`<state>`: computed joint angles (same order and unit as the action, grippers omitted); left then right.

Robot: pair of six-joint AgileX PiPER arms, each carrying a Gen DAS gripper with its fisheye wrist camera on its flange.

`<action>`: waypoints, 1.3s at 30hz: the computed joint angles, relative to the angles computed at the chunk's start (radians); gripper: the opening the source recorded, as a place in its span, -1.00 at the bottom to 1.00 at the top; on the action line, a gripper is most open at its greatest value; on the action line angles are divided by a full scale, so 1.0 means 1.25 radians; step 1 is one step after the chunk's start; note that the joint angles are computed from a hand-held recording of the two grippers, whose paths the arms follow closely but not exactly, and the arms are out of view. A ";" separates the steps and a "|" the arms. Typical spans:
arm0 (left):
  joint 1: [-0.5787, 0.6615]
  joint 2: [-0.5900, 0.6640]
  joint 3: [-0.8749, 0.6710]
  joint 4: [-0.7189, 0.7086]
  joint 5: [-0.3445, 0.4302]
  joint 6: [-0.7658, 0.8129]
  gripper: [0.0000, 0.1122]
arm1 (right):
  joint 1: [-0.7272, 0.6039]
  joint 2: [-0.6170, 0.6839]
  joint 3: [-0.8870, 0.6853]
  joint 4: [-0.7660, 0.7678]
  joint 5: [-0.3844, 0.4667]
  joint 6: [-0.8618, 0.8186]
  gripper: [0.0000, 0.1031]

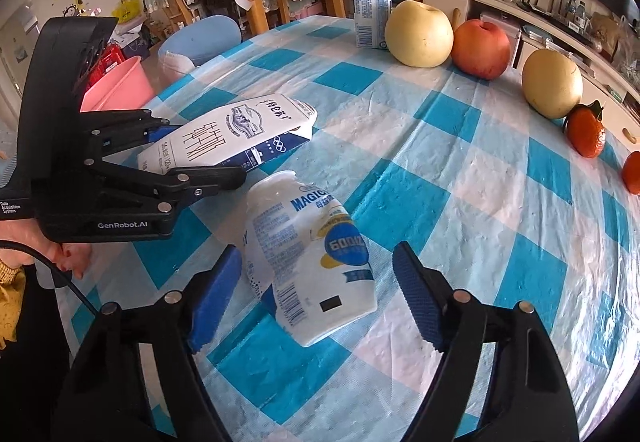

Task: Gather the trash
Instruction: 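Lift the milk carton with the left tool while the right tool grasps the white yogurt bottle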

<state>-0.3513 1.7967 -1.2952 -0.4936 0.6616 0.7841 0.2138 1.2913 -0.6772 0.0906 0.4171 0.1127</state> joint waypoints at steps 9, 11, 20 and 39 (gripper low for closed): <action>0.016 0.004 -0.009 -0.018 0.021 -0.006 0.02 | 0.013 0.010 0.007 -0.022 -0.017 0.017 0.51; 0.023 0.006 -0.013 -0.024 0.025 -0.010 0.02 | 0.020 0.009 0.007 -0.055 -0.018 0.051 0.36; 0.041 -0.021 -0.011 -0.029 -0.006 -0.041 0.02 | 0.038 0.002 0.014 -0.151 -0.024 0.163 0.21; 0.083 -0.090 0.002 0.032 -0.078 -0.099 0.02 | 0.138 0.000 0.017 -0.461 -0.043 0.541 0.38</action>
<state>-0.2474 1.6837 -1.2922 -0.4542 0.5639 0.6605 0.3865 1.2913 -0.6561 -0.4853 0.3634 0.7892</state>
